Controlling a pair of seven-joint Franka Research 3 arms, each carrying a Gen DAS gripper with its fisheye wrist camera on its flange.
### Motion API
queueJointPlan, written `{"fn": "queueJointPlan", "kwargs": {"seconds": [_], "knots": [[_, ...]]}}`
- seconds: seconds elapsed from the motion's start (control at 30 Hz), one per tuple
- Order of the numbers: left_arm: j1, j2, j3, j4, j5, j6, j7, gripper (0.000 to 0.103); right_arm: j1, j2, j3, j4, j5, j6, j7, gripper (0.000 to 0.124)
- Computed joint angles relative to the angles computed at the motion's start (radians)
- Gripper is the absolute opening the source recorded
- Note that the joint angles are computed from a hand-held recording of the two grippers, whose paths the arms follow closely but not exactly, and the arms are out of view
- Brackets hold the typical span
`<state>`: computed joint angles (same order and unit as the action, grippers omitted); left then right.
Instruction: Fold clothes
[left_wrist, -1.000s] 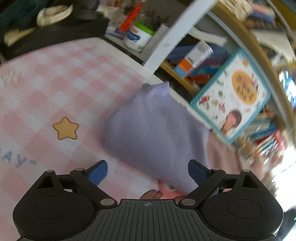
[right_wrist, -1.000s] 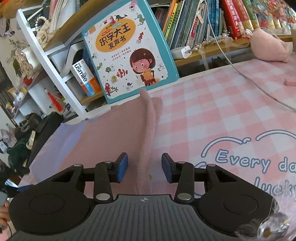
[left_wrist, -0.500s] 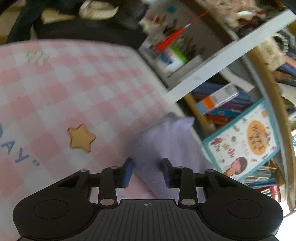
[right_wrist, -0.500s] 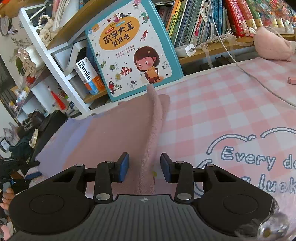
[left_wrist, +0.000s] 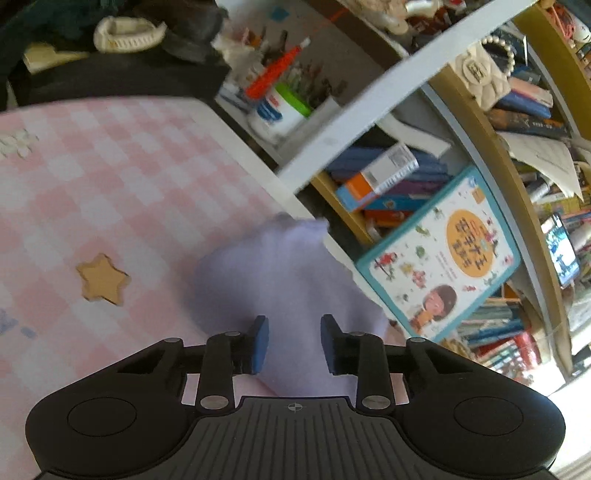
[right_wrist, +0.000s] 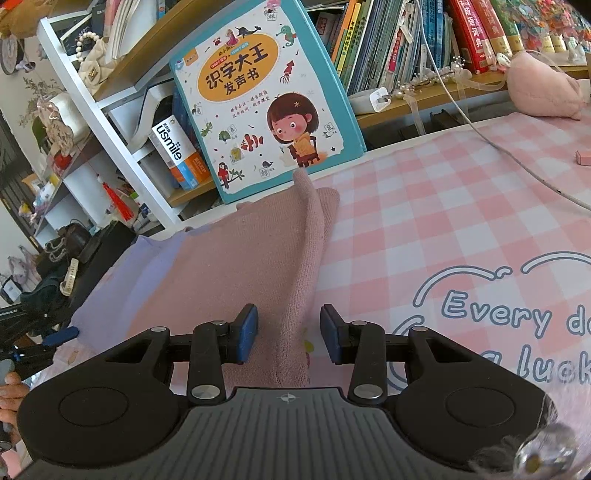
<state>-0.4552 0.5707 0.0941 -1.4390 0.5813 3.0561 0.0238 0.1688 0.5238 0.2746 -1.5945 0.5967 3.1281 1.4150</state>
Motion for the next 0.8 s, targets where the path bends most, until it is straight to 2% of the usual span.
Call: {"fn": "queueJointPlan", "kwargs": {"seconds": [0.03,0.1,0.27,0.6,0.67,0.7,0.8], "knots": [[-0.016,-0.01,0.022,-0.011,0.008,-0.012,-0.019,0.035,0.0,0.0,0.0,-0.001,0.0,0.001,0.0,0.036],[-0.014,-0.03,0.025,-0.037,0.012,-0.037,-0.043,0.035,0.001,0.001,-0.002,0.003,-0.002,-0.003,0.002,0.036],[0.078,-0.053,-0.082,-0.081,-0.048,-0.087,0.005,0.035,0.0,0.001,-0.001,0.002,-0.002,-0.003,0.003,0.036],[0.113,0.036,-0.127,0.022,-0.152,-0.067,0.062,0.031,0.0,0.0,-0.001,0.0,-0.004,-0.001,0.006,0.036],[0.134,0.053,-0.15,0.032,-0.199,-0.04,0.062,0.032,-0.001,0.0,0.001,0.0,-0.003,-0.001,0.005,0.036],[0.147,0.061,-0.165,0.033,-0.226,-0.02,0.062,0.038,-0.001,0.0,0.001,0.0,-0.003,-0.001,0.005,0.036],[0.179,0.084,-0.204,0.037,-0.307,0.053,0.059,0.069,-0.004,0.0,0.007,0.001,0.0,-0.001,0.001,0.036]]}}
